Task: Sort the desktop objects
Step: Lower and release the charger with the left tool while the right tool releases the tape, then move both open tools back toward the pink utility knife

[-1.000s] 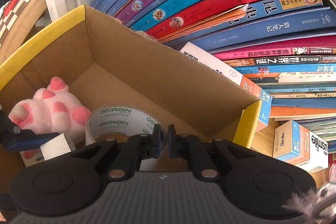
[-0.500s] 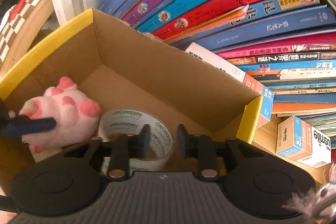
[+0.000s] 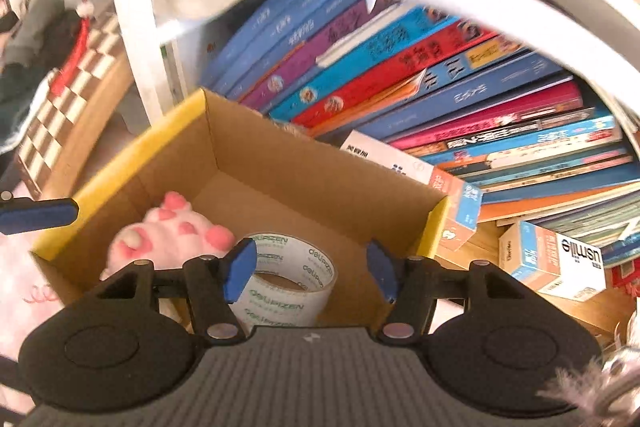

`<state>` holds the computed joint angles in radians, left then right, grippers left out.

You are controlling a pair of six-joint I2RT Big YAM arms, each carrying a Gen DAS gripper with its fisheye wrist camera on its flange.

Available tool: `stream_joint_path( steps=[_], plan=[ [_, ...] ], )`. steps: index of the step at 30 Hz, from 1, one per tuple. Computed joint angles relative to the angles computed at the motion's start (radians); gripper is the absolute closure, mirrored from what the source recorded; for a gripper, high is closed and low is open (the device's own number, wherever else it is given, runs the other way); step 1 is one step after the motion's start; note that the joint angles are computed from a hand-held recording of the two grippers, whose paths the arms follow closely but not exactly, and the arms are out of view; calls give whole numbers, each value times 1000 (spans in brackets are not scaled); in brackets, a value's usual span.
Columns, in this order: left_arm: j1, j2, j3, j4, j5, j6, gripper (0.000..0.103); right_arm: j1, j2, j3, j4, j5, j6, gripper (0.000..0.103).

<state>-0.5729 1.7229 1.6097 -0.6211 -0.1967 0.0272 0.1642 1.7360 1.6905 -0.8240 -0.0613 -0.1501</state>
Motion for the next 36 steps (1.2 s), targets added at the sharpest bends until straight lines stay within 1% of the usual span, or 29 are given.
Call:
stream_joint_path(
  steps=[3, 7, 10, 19, 25, 30, 33, 35, 36],
  plan=[
    [-5, -41, -34, 21, -18, -9, 24, 3, -51, -42, 20, 3, 8, 41],
    [-8, -102, -88, 59, -33, -5, 21, 7, -112, -89, 43, 0, 21, 40],
    [-10, -143, -128, 83, -51, -2, 21, 17, -156, -121, 55, 7, 24, 40],
    [-14, -257, -234, 116, -65, -26, 21, 55, -288, -227, 65, 42, 31, 39],
    [-17, -324, -300, 114, -60, -33, 21, 90, -379, -316, 65, 78, 42, 39],
    [-25, -378, -353, 93, -77, -34, 20, 111, -454, -385, 60, 102, 82, 38],
    [-29, -416, -390, 88, -75, -29, 20, 123, -495, -424, 53, 118, 111, 37],
    [-31, -441, -416, 89, -71, -25, 15, 132, -519, -447, 46, 128, 131, 37],
    [-32, -454, -428, 89, -69, -22, 15, 137, -532, -459, 43, 133, 141, 37]
  ],
)
